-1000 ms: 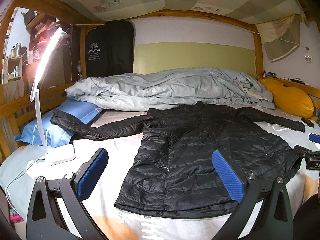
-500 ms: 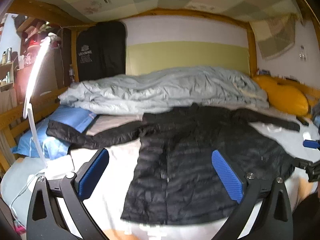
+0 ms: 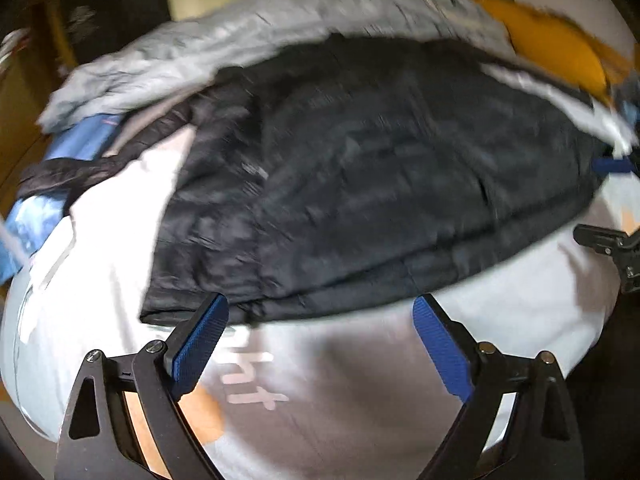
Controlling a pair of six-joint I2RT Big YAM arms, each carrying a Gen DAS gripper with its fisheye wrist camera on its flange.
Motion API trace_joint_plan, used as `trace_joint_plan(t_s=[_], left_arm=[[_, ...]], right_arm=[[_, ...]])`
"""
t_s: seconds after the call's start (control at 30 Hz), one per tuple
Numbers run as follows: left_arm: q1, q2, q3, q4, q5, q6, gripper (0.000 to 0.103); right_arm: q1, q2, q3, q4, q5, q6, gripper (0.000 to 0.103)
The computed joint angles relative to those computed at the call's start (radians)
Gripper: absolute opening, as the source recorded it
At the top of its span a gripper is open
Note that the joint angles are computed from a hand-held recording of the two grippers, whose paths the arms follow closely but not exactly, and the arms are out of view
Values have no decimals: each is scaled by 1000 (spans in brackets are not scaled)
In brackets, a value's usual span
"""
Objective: Fold large clothes
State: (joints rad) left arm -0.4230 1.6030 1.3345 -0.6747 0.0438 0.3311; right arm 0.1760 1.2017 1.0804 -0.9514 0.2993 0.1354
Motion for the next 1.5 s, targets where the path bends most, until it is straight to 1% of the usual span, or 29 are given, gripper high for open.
trace_joint_plan(t_s=[0.07,0.13,0.23,0.3,0.33,0.37,0.4,0.43,0.47,0.5,0.53,0.57,0.6,0.67,0.7,0.73,0.8,0.87,0.93,1.03,1.1,1.17,1.2,1.23,1.27,1.37,1.4,1.47,1.5], left_arm=[[-6,28,27,-50,-23,39,93],[-16,54,49,-73,-44,87,93],[-30,71,56,-23,-100,144,96],[-24,86,75,-14,-103,142,98],[-18,91,82,1,-107,128,97],[-10,92,81,34,-123,114,90],[-3,92,81,59,-138,109,72],[4,95,85,68,-146,104,39],[13,104,100,57,-145,95,20],[23,110,112,41,-134,85,10],[38,112,126,14,-89,68,9],[45,109,128,9,-58,55,8],[55,85,109,31,-25,42,7],[61,36,64,105,-4,22,7],[68,7,40,137,12,5,7],[74,-20,25,155,33,-26,7],[89,-70,2,166,81,-73,6],[94,-103,-1,151,105,-69,6],[101,-145,-5,113,120,-51,6],[108,-146,46,38,151,-53,6],[111,-137,83,2,162,-54,7],[104,-98,138,-11,137,-64,12],[96,-57,189,-27,116,-68,18],[91,-5,239,-27,104,-86,30],[85,51,293,-28,85,-116,34],[78,205,454,-90,73,-149,35],[75,253,504,-107,69,-151,35],[65,304,543,-105,29,-144,41],[60,326,560,-111,-4,-135,50]], right_arm=[[-1,44,15,-42,-35,-25,101],[1,71,22,-40,-29,-36,101],[1,118,27,-13,58,-39,101],[-13,130,28,27,84,-34,101],[-19,130,28,43,136,-22,99],[-22,125,27,53,197,-18,87],[-31,118,21,73,255,-13,70],[-52,108,18,87,253,4,60],[-83,91,12,105,195,23,42],[-104,77,5,122,149,36,29],[-121,63,-2,139,120,46,26],[-126,48,-13,157,122,51,20],[-127,37,-20,171,130,49,16],[-118,0,-44,212,153,51,16],[-110,-17,-51,221,186,58,14],[-108,-37,-54,221,198,62,13],[-115,-93,-70,234,187,74,13],[-111,-154,-78,231,196,77,12],[-93,-219,-84,205,205,71,11],[-87,-279,-65,155,174,44,11],[-80,-292,-41,129,162,34,11],[-110,-269,-6,124,120,34,11],[-125,-246,15,118,104,34,11],[-145,-205,46,116,92,28,11],[-156,-169,71,121,92,33,11],[-249,1,185,115,-25,75,11],[-261,40,207,112,-33,79,11],[-291,132,245,133,-41,81,12],[-300,158,250,137,-52,79,13]])
